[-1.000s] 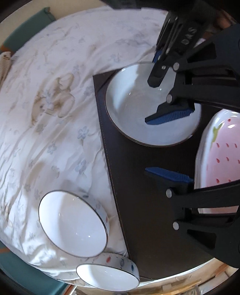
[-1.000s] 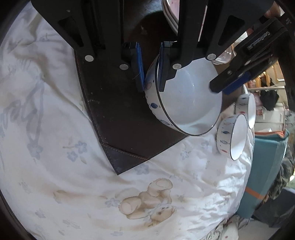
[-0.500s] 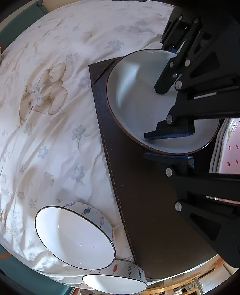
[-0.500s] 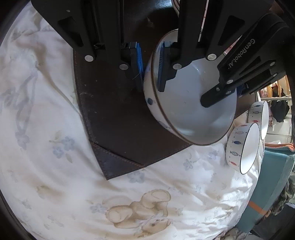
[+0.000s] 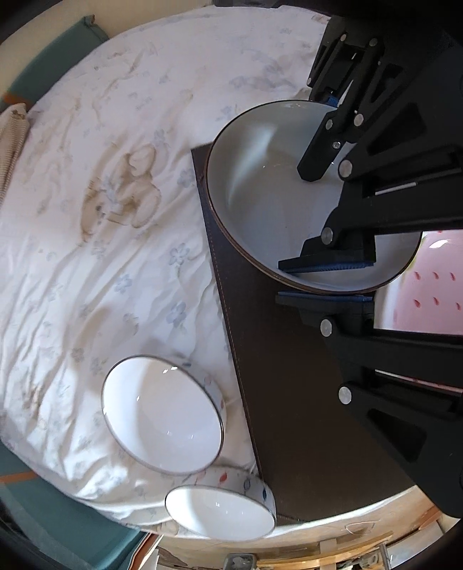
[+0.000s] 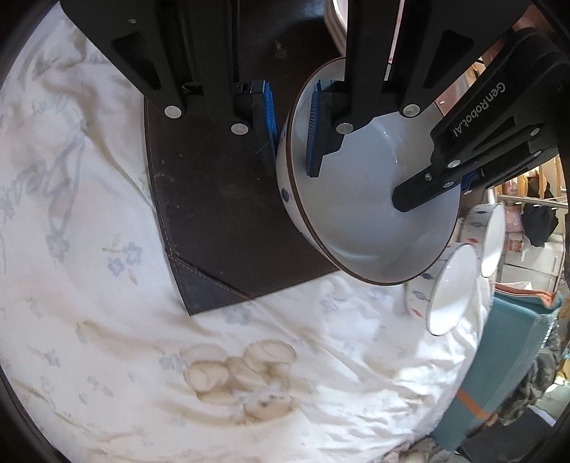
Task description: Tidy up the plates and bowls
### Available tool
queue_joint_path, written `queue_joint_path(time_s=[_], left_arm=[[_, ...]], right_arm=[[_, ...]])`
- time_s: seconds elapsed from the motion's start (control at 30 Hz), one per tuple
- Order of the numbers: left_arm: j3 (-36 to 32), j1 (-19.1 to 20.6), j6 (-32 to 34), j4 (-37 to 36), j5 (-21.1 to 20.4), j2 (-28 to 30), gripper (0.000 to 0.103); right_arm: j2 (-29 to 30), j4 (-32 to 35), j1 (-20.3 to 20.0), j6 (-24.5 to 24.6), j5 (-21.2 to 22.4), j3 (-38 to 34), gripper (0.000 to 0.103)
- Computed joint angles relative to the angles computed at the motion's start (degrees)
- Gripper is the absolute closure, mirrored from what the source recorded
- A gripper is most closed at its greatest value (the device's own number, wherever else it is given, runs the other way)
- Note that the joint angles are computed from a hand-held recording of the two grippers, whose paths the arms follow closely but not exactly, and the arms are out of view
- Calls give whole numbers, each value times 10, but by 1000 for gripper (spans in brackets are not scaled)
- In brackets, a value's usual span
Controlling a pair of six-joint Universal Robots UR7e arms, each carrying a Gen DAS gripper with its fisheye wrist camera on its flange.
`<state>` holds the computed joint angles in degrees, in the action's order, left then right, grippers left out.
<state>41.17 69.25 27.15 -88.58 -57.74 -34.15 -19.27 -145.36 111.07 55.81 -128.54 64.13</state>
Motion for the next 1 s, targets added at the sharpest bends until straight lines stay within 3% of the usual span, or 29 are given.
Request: queue_joint_path(time_s=[0.17, 0.47, 1.0], left_arm=[[30, 1, 17, -8, -24, -40, 96], [24, 10, 31, 22, -38, -77, 96], [44, 44, 60, 48, -46, -139, 96]], right_arm=[[2, 16, 27, -11, -24, -21, 86], [26, 48, 63, -5, -41, -66, 86], [96, 94, 107, -3, -29, -154, 86]])
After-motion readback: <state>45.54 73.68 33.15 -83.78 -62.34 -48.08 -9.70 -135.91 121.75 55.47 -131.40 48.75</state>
